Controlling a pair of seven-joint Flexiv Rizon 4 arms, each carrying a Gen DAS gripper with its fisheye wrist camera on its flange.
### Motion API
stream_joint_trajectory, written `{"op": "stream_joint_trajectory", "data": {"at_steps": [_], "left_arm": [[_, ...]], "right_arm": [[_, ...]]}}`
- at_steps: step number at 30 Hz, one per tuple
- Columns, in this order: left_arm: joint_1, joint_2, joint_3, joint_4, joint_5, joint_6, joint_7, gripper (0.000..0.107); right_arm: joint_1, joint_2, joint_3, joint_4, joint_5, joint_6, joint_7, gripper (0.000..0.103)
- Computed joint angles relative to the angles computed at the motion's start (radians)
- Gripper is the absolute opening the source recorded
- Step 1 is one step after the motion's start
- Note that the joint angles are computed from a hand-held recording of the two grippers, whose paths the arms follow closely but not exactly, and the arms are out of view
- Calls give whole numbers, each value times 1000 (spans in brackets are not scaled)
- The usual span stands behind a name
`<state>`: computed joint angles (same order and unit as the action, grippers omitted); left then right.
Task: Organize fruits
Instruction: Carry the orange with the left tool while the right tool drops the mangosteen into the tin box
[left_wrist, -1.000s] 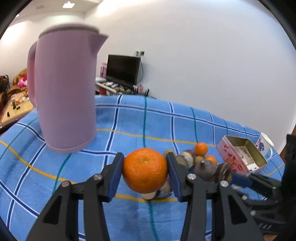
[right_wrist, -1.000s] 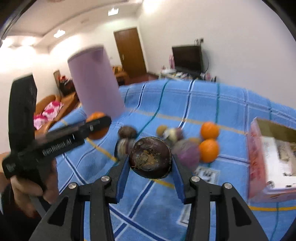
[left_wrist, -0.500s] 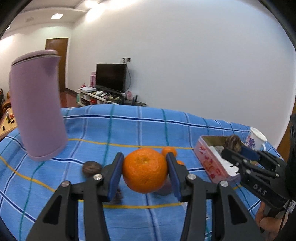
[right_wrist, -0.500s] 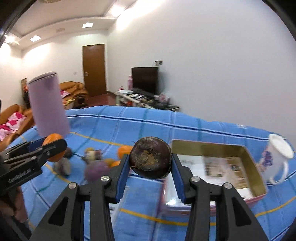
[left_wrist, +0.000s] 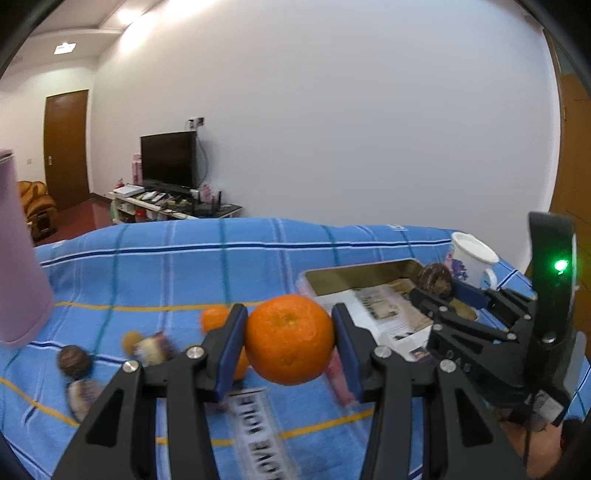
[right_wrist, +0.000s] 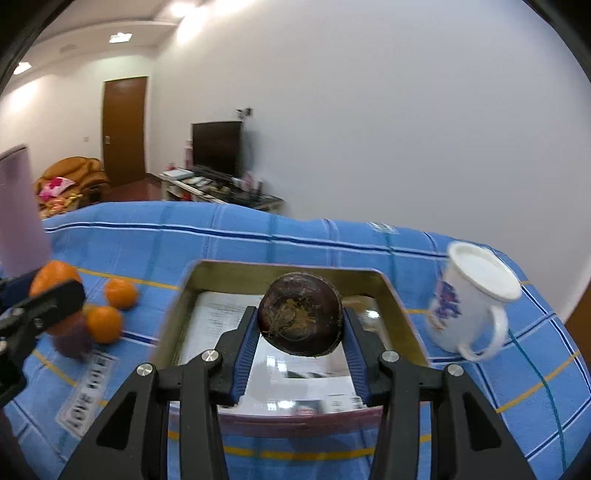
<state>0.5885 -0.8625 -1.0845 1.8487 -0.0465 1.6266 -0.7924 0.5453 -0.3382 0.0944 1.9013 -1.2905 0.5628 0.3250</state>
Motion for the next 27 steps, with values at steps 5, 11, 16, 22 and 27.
{"op": "stream_joint_trajectory", "data": {"at_steps": [5, 11, 16, 22, 27], "left_arm": [[-81, 7, 41, -26, -11, 1, -15, 49], [-154, 14, 81, -43, -26, -2, -14, 49], [-220, 31, 144, -67, -62, -25, -21, 49], [-280, 52, 211, -84, -108, -44, -10, 49], [-315, 65, 250, -92, -140, -52, 1, 49]], "right_arm": [[-28, 40, 4, 51, 23, -12, -5, 46], [-68, 62, 16, 88, 53, 40, -10, 46], [-87, 64, 14, 99, 78, 80, -24, 46], [-93, 46, 7, 93, 94, 112, -36, 46], [-97, 44, -1, 91, 99, 131, -34, 46]]}}
